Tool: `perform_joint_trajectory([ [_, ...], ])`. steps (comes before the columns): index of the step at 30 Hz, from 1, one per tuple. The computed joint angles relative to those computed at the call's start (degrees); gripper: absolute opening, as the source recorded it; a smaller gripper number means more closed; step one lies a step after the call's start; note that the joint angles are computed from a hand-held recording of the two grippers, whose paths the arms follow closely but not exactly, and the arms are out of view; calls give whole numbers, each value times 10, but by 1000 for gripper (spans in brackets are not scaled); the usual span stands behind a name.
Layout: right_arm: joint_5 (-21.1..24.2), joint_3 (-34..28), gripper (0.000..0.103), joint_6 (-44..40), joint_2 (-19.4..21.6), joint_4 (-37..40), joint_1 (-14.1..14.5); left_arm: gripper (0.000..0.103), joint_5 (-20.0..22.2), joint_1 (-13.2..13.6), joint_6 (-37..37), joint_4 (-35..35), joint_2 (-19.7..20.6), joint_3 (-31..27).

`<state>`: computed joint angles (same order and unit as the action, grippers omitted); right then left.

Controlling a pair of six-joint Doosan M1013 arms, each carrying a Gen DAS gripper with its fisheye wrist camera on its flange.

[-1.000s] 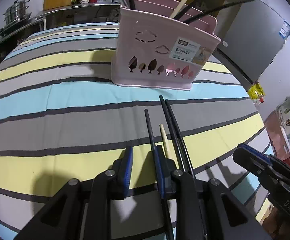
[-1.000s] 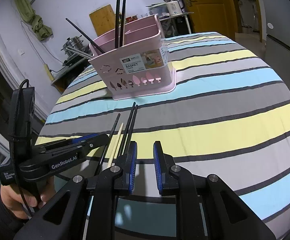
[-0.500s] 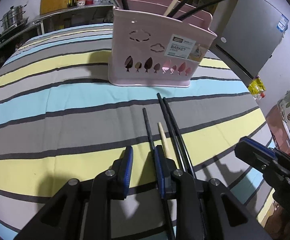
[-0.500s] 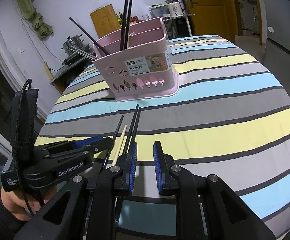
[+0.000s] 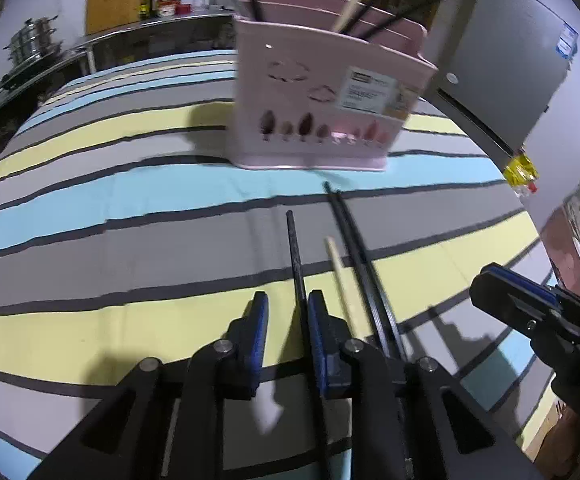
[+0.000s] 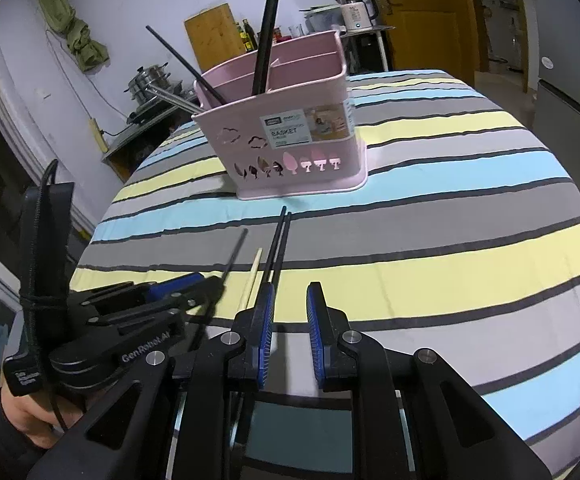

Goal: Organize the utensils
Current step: 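Move both tools back down to the remaining chopsticks on the cloth, then close the left tool on a black chopstick while the right tool closes on a black chopstick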

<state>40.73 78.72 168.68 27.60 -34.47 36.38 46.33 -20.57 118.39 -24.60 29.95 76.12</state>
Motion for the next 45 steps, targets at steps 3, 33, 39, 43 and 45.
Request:
perform_joint_trajectory([
  [3, -2, -9, 17, -21, 8, 15, -4, 14, -4, 6, -22, 13, 2, -2],
  [33, 61, -66, 17, -128, 54, 96, -22, 17, 4, 24, -48, 8, 11, -12],
  [39, 62, -53, 17, -106, 44, 107, -28, 17, 36, 28, -58, -1, 21, -32],
  [43, 83, -75, 17, -126, 55, 114, -30, 17, 64, 26, -65, 7, 34, -56],
  [45, 96, -88, 17, -136, 64, 114, -32, 17, 68, 25, -70, 11, 39, -65],
])
